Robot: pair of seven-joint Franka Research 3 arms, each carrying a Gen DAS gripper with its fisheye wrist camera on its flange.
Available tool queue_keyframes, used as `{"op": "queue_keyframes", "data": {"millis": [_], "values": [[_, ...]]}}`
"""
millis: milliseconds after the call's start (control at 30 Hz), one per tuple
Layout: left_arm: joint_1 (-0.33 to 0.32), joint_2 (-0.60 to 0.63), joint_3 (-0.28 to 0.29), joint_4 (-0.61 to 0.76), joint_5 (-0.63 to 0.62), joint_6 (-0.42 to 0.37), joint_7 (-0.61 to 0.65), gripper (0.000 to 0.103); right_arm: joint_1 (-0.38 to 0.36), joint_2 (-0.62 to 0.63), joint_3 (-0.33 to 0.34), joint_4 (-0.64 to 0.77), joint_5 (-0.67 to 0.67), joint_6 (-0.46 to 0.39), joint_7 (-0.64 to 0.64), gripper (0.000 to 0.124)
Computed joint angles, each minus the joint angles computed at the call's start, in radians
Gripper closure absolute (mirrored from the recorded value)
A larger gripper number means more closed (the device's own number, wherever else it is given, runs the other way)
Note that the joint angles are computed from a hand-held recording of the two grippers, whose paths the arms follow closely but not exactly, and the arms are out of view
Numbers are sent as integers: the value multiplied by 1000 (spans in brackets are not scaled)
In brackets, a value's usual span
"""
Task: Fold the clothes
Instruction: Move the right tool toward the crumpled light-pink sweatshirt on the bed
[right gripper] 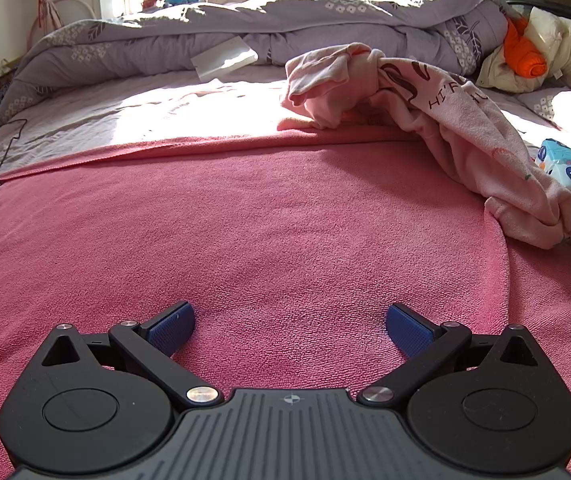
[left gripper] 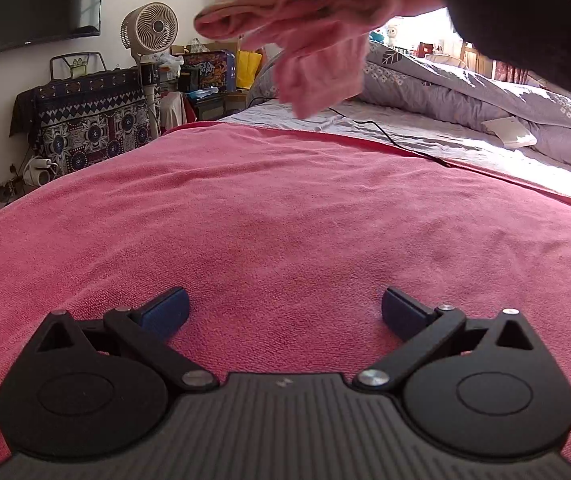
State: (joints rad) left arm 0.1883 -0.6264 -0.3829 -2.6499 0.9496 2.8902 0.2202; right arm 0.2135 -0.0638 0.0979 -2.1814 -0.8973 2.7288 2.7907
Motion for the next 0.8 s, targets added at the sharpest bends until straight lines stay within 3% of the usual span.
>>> {"op": "queue_keyframes", "data": {"millis": [233, 600, 633, 733, 800], "values": [[23, 16, -31, 26, 20, 0, -50, 0, 1, 0, 0, 1, 3, -3, -4, 21], [-13, 5, 11, 30, 25, 4, -52, 1, 2, 0, 0, 1, 1, -4, -1, 21], [-6, -4, 8, 26, 33, 25, -62, 1, 2, 0, 0, 1, 1, -4, -1, 21], [69, -52, -1, -13, 91, 276, -135, 1, 2, 0, 0, 1, 1, -4, -1, 21], [-3, -15, 33, 15, 31, 309, -88, 1, 2, 0, 0, 1, 1, -3, -1, 21]]}}
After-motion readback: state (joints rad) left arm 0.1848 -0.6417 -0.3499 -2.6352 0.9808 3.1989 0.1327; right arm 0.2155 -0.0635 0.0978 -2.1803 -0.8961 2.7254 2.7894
